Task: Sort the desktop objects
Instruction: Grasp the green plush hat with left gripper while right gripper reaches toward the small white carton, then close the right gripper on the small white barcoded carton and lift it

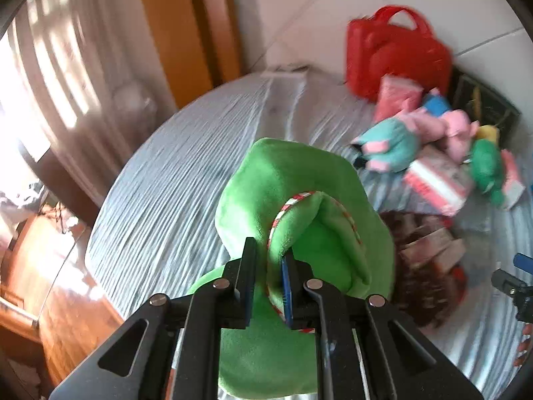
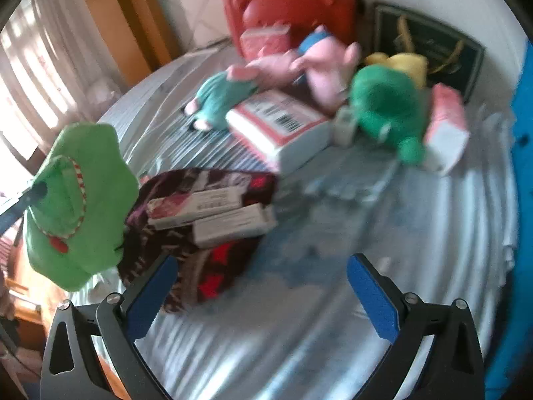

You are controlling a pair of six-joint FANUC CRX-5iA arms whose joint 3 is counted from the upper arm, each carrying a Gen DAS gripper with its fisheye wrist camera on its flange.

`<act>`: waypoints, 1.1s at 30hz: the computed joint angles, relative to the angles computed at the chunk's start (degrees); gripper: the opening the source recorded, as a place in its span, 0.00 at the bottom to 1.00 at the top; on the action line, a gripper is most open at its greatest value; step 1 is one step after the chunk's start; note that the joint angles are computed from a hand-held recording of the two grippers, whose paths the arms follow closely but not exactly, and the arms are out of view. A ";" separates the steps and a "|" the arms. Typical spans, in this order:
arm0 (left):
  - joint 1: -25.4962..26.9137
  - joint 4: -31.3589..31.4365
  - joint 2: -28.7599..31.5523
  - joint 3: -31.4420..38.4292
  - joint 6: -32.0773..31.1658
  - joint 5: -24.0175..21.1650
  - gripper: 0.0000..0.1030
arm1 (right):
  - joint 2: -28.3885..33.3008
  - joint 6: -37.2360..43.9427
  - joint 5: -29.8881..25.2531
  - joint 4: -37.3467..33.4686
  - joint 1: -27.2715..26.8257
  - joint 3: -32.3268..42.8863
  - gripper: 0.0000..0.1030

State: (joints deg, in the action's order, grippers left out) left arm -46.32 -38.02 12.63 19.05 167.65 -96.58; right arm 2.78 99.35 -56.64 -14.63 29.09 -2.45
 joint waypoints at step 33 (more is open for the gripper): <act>10.84 5.40 -6.30 -13.89 -5.71 19.11 0.13 | 10.55 -20.29 -1.09 10.88 7.19 5.07 0.18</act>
State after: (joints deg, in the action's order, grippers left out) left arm -35.48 -32.62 6.33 5.16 161.95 -77.48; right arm 13.33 79.06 -57.73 -3.75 36.28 2.62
